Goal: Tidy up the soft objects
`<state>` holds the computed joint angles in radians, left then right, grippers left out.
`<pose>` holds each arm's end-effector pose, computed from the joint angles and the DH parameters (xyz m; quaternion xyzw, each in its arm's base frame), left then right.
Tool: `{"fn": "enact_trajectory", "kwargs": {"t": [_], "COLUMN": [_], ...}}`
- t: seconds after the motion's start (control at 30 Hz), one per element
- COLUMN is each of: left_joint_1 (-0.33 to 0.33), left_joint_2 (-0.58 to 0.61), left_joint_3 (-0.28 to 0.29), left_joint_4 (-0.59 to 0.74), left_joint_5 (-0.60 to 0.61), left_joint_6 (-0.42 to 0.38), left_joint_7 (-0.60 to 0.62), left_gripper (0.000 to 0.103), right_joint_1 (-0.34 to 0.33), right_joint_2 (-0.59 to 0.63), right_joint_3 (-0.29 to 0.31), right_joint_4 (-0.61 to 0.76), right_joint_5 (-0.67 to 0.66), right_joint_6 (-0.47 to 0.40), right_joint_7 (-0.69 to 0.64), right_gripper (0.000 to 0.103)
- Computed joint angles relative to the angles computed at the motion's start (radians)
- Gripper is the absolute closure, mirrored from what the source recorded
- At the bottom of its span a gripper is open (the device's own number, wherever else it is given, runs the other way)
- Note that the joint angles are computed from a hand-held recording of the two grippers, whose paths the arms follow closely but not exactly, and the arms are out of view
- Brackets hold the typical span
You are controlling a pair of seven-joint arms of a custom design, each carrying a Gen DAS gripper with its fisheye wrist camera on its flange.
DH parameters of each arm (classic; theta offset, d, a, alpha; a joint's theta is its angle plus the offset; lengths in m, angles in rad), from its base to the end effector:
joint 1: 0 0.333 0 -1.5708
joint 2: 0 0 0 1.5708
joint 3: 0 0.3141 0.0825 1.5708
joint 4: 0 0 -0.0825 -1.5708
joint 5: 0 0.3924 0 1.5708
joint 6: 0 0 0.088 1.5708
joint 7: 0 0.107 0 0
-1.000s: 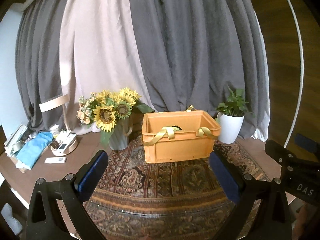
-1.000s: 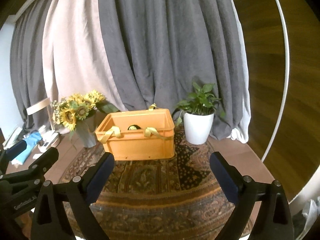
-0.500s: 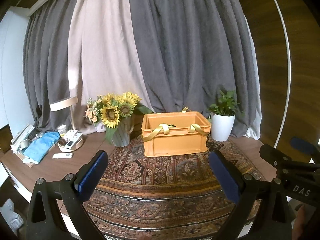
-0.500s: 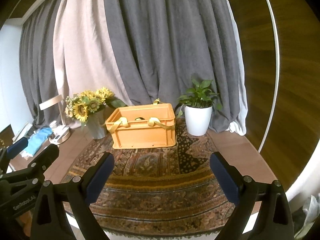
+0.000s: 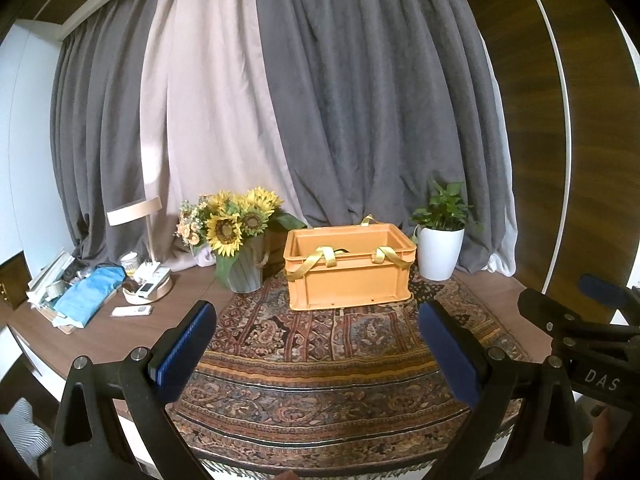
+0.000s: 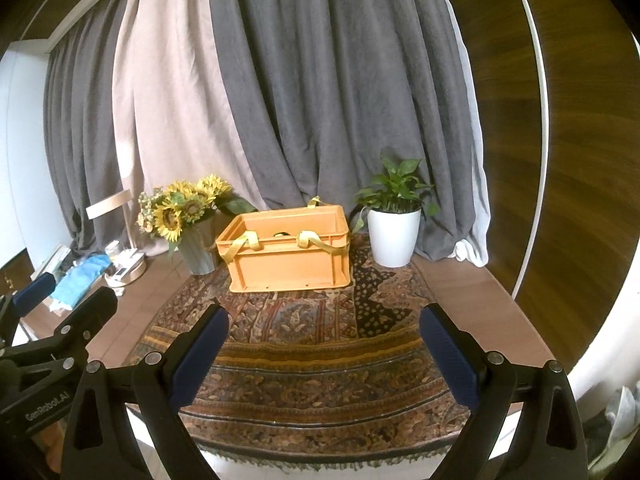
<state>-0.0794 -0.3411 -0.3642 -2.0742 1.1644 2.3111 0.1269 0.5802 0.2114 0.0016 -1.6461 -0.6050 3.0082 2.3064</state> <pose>0.4608 -0.2279 0.6342 -0.6728 0.4586 -0.2922 0.5016 0.5422 0.4062 0.6153 -0.6928 0.4611 -0.2579 0.4908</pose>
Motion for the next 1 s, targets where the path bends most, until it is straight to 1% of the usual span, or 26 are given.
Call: {"fn": "enact_trajectory", "kwargs": {"t": [0.4, 0.73, 1.0], "left_joint_1": [-0.003, -0.005, -0.003], "left_joint_2": [-0.004, -0.013, -0.014], "left_joint_3": [-0.004, -0.004, -0.008], "left_joint_4": [-0.004, -0.008, -0.008], "left_joint_5": [0.001, -0.013, -0.015], "left_joint_6": [-0.004, -0.006, -0.01], "left_joint_7": [-0.004, -0.002, -0.001], "left_gripper": [0.0, 0.0, 0.0], "right_joint_1": [-0.008, -0.025, -0.018], "right_joint_2": [-0.016, -0.029, -0.028], "right_joint_3": [0.007, 0.024, 0.019], "right_joint_4": [-0.02, -0.036, -0.034], "right_joint_5": [-0.002, 0.038, 0.027], "right_joint_6": [0.002, 0.003, 0.001], "right_joint_7": [-0.001, -0.047, -0.034], "right_gripper": [0.006, 0.006, 0.006]}}
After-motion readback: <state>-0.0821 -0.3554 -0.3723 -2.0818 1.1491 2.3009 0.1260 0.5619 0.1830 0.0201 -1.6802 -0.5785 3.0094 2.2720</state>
